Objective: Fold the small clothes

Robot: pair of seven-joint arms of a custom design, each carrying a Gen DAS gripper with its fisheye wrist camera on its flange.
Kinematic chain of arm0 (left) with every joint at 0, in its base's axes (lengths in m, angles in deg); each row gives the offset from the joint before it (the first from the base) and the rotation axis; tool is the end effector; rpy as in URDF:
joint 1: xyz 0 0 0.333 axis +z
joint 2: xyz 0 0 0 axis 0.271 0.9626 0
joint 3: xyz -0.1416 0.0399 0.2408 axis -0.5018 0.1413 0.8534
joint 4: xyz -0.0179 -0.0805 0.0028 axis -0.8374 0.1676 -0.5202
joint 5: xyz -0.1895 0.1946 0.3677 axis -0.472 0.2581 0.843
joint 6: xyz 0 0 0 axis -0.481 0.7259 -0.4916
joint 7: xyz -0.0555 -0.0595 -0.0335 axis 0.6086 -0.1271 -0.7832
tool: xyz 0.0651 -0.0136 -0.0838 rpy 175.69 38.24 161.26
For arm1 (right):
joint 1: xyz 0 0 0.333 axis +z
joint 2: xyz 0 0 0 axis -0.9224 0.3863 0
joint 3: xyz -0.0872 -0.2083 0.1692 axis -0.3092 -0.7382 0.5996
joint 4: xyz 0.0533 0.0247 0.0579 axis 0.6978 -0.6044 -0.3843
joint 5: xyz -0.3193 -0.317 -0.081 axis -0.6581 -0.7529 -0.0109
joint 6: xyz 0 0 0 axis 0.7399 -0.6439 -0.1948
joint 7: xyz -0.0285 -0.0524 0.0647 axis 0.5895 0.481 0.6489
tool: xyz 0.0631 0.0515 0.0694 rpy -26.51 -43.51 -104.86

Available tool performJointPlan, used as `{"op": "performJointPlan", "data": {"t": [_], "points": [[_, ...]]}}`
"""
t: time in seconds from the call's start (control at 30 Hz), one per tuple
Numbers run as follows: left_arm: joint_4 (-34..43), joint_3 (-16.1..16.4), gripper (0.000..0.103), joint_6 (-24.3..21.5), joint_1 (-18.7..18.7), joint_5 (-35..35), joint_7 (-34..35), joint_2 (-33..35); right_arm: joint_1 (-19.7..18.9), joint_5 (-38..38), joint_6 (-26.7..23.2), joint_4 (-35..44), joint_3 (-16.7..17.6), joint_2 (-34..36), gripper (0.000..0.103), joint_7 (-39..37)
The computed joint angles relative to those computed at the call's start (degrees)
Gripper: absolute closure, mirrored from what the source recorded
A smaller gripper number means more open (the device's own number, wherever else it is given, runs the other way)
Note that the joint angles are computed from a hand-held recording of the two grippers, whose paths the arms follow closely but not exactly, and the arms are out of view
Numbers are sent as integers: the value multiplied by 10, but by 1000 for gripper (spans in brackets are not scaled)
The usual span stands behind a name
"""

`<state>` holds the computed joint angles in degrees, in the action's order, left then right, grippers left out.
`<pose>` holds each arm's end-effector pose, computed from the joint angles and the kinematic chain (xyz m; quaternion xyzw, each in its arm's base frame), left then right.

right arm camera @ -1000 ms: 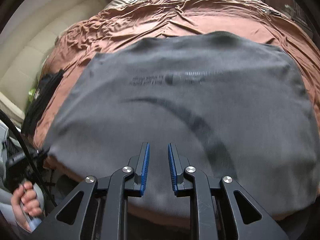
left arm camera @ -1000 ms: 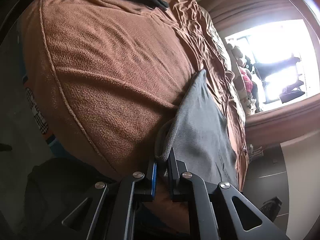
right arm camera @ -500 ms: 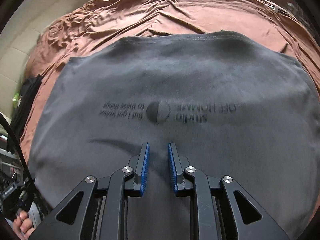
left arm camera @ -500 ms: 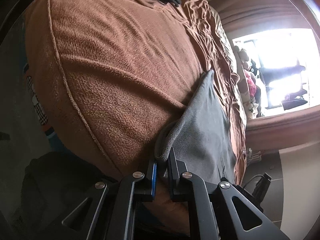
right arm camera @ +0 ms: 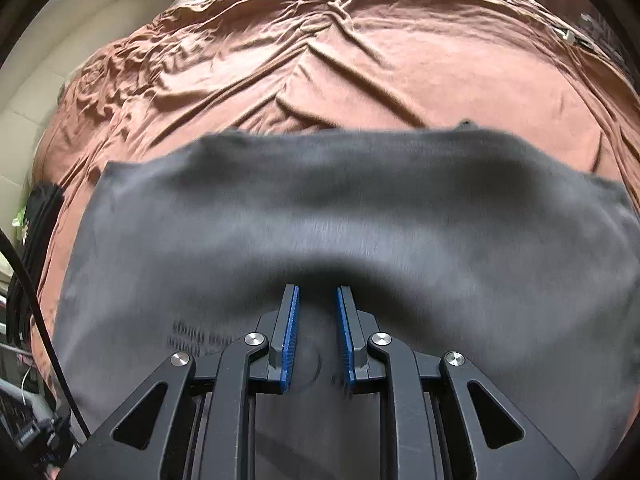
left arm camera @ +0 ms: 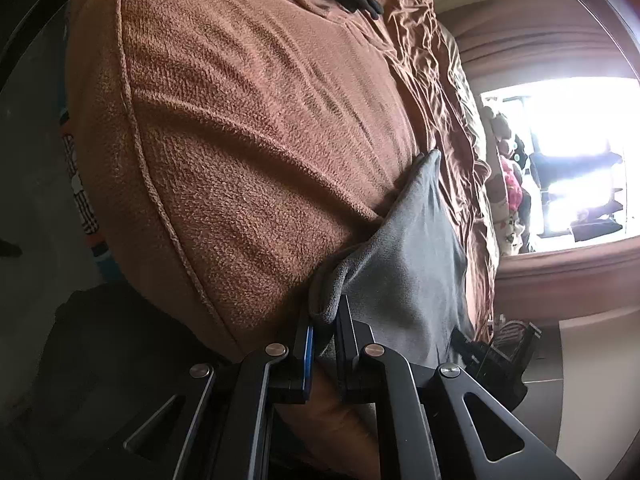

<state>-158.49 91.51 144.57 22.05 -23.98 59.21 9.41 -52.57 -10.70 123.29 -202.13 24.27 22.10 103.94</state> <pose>0.4650 0.0752 0.3090 0.7860 -0.4668 0.3731 0.1586 0.4480 0.0849 0.3525 -0.5840 0.7566 -0.1153 0.2704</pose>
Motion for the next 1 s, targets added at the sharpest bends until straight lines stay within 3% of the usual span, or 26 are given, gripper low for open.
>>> {"op": "performJointPlan", "data": {"t": [0.4,0.6,0.73,0.9,1.0], "points": [[8,2,94,-12,3,-1,-6,9,-16,11,23,76,-4,99,87,-4],[7,3,94,-18,5,-7,2,10,16,90,48,99,-44,130,87,-45],[10,4,94,-25,8,-11,7,13,-33,47,52,114,-3,141,87,-9],[20,12,94,-49,14,-20,18,27,-17,73,41,89,-19,99,87,0],[35,17,94,-83,23,-29,30,43,-40,34,23,50,12,39,87,22]]}}
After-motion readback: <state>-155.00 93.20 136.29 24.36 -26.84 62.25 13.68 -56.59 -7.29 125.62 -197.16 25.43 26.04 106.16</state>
